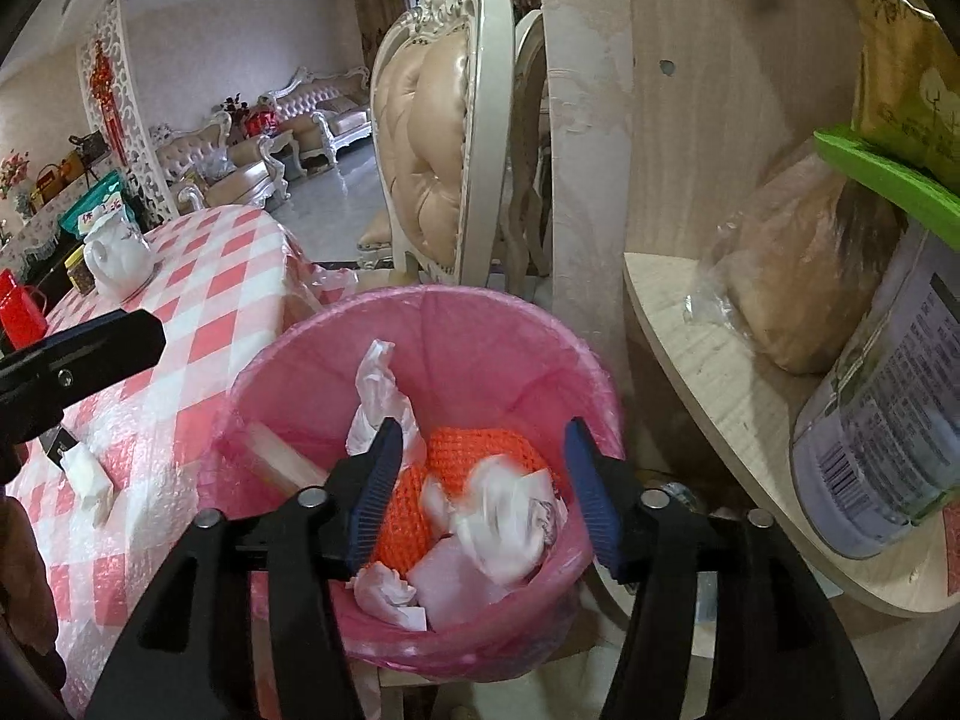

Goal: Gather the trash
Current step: 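Open both grippers to drop slip and bag into wastebasket, then move both grippers to the black box and white tissue packet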

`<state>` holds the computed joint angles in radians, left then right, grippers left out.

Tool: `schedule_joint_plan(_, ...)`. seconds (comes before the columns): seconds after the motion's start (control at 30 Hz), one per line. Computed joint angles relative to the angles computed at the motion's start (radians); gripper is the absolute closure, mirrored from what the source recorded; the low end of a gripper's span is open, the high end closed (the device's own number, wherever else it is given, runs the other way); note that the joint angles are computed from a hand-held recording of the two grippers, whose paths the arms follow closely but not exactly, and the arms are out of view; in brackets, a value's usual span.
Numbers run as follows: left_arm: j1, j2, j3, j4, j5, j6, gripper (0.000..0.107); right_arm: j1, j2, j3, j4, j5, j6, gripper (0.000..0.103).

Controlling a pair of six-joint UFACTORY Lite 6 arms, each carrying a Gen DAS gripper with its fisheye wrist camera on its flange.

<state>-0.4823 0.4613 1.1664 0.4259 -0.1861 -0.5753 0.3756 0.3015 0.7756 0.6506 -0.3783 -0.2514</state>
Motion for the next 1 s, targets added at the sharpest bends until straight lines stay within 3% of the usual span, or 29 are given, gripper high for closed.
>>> schedule_joint_plan(0.2, 0.010, -0.034, -0.031, -0.025, -0.007, 0.022, 0.032, 0.002, -0.008, -0.011, -0.004, -0.003, 0.009, 0.047)
schedule_joint_plan(0.63, 0.053, -0.194, -0.201, -0.117, -0.033, 0.118, 0.031, 0.079, -0.078, -0.067, 0.142, -0.044, -0.086, 0.029)
schedule_joint_plan(1.0, 0.199, -0.416, -0.414, 0.009, -0.061, 0.036, 0.031, 0.229, -0.137, -0.067, 0.363, -0.091, -0.266, 0.018)
